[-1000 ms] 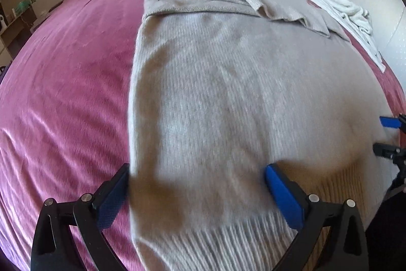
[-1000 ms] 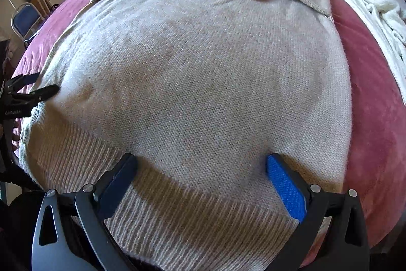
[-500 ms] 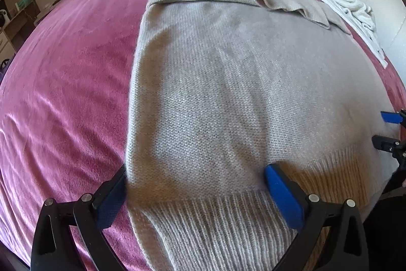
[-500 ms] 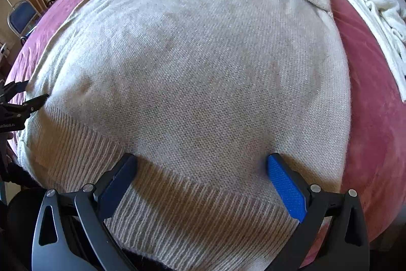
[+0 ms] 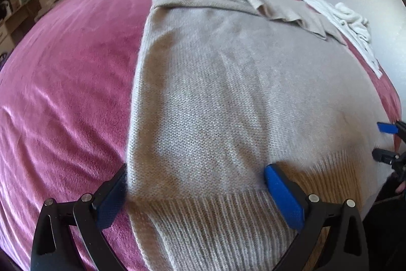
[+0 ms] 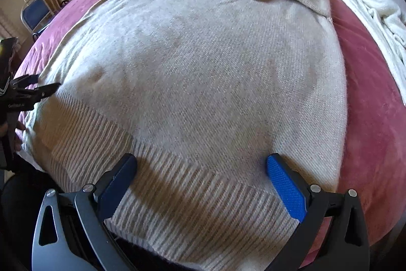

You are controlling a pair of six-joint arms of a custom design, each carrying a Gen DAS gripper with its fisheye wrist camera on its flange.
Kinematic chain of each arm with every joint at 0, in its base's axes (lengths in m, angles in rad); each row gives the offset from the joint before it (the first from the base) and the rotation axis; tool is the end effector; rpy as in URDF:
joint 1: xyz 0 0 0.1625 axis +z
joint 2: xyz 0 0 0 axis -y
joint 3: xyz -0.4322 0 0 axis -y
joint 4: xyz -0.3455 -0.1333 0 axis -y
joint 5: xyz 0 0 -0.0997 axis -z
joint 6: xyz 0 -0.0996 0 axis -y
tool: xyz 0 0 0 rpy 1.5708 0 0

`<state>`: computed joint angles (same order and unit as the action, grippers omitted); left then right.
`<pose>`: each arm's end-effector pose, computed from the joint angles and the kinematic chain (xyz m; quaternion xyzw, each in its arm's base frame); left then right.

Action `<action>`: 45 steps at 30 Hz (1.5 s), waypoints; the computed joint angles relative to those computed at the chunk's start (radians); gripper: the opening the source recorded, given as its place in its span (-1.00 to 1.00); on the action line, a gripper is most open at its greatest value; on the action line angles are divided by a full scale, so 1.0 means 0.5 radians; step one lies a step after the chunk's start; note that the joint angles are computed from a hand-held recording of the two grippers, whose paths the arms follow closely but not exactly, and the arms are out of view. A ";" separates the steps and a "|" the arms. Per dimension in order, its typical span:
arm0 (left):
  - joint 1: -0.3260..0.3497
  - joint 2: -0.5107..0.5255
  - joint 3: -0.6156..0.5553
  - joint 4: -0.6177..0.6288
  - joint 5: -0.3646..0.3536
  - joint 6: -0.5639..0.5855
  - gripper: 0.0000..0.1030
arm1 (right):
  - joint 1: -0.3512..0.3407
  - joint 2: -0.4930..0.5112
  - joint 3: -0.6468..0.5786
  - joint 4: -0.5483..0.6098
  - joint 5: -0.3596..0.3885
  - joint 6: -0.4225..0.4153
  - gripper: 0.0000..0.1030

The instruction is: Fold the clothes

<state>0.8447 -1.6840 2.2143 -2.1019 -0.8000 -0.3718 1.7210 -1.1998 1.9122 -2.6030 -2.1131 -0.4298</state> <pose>-0.0801 -0.3955 0.3458 0.1631 0.9122 -0.1965 0.3205 0.1617 -0.5213 0.2898 0.2311 -0.9236 0.1151 0.2832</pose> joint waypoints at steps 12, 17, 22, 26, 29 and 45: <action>0.104 0.389 -0.181 -0.330 -0.178 0.298 1.00 | 0.154 -0.041 -0.139 0.313 -0.013 0.068 1.00; -0.062 0.335 -0.056 -0.126 -0.073 0.226 1.00 | 0.292 0.050 -0.018 0.268 -0.267 -0.129 1.00; -0.082 0.130 -0.033 0.123 -0.061 0.154 1.00 | 0.200 -0.158 0.043 0.369 -0.175 -0.007 1.00; -0.011 -0.020 -0.058 0.351 -0.104 0.076 1.00 | 0.073 -0.331 0.024 0.583 -0.107 0.051 1.00; -0.025 -0.195 -0.087 0.454 -0.106 -0.044 1.00 | -0.089 -0.528 -0.020 0.739 0.171 0.091 1.00; 0.340 -0.204 -0.227 0.039 -0.386 -0.001 1.00 | -0.953 -0.814 -0.116 0.691 1.722 0.416 1.00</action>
<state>1.0146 -1.7860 2.1007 -2.0823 -0.9931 -0.3723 1.2447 -1.6070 1.8540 -2.2575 -1.2522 -0.2216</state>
